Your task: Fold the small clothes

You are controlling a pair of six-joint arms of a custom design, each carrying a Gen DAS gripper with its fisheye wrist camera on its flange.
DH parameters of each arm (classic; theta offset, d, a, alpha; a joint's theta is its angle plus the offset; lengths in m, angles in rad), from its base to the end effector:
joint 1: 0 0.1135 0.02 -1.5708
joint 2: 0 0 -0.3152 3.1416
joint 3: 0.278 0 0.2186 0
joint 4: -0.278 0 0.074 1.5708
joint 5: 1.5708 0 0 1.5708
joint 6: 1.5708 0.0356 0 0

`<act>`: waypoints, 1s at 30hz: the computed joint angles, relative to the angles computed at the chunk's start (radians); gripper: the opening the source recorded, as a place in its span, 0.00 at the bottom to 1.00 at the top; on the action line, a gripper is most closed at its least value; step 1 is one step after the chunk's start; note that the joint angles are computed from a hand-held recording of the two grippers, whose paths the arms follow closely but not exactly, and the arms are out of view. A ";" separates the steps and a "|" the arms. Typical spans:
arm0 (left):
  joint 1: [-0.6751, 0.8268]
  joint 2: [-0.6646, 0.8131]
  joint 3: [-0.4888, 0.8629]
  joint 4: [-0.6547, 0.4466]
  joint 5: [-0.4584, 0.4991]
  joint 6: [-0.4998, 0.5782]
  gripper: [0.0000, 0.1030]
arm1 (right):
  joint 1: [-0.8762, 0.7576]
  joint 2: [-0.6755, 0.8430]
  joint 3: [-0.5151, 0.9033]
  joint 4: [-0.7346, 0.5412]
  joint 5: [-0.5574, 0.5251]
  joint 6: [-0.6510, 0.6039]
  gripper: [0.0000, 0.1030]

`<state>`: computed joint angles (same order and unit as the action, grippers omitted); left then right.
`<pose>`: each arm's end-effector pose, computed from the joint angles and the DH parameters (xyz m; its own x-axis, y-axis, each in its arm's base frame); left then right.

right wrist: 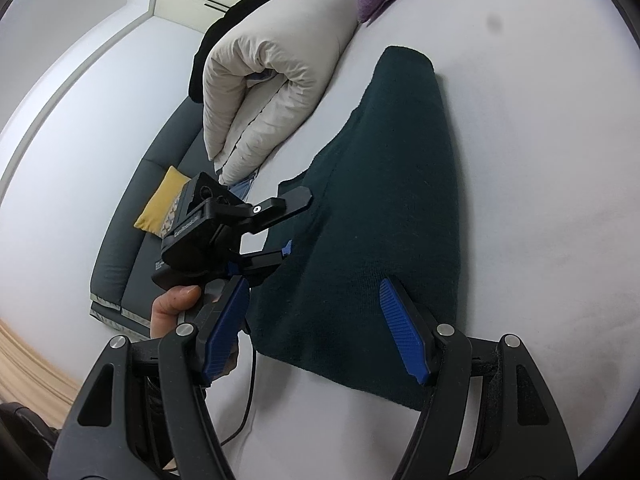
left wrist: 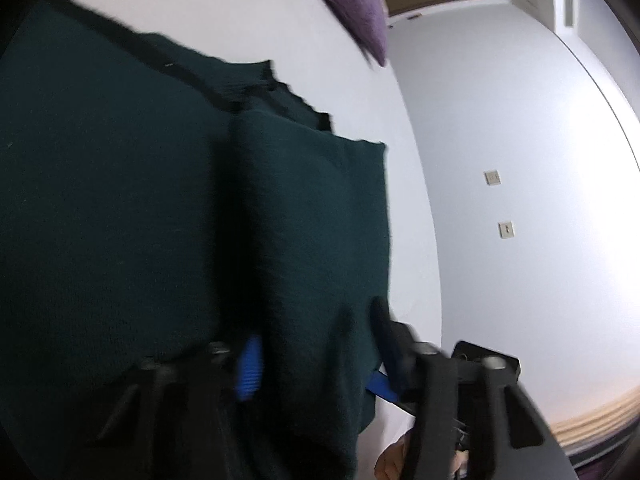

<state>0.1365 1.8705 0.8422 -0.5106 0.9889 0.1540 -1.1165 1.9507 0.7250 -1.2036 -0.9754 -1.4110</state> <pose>0.2774 0.0081 0.1721 -0.9859 -0.0503 -0.1596 0.1041 0.5625 -0.8202 0.1113 -0.1608 0.1673 -0.8146 0.4064 -0.4138 -0.1592 0.5294 0.8333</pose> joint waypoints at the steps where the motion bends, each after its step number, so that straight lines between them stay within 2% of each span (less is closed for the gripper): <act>1: -0.003 0.008 0.001 0.010 -0.007 -0.012 0.21 | 0.005 -0.005 -0.002 0.006 -0.002 0.009 0.65; 7: 0.016 -0.036 -0.053 0.063 -0.014 -0.011 0.15 | 0.030 -0.042 -0.021 0.051 -0.005 0.052 0.65; 10: 0.063 -0.086 -0.038 -0.052 -0.009 0.102 0.15 | 0.042 -0.074 -0.031 0.070 -0.004 0.079 0.65; 15: 0.140 -0.119 0.028 -0.220 -0.002 0.225 0.14 | 0.101 -0.159 -0.059 0.103 -0.011 0.126 0.65; 19: 0.214 -0.115 0.087 -0.350 -0.009 0.344 0.14 | 0.205 -0.270 -0.113 0.196 -0.022 0.246 0.65; 22: 0.291 -0.091 0.147 -0.451 -0.029 0.445 0.14 | 0.318 -0.374 -0.161 0.302 -0.028 0.387 0.65; 25: 0.360 -0.054 0.214 -0.524 -0.040 0.506 0.14 | 0.476 -0.469 -0.213 0.456 -0.026 0.593 0.64; 28: 0.448 -0.011 0.297 -0.612 -0.063 0.601 0.14 | 0.655 -0.541 -0.261 0.641 -0.022 0.839 0.64; 30: 0.490 0.009 0.332 -0.619 -0.088 0.634 0.14 | 0.784 -0.577 -0.301 0.786 -0.004 1.009 0.64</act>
<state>0.6267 1.8797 1.1742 -1.1298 0.9004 0.7878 -0.3321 1.3732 0.4244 -0.4175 -0.9795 -0.4015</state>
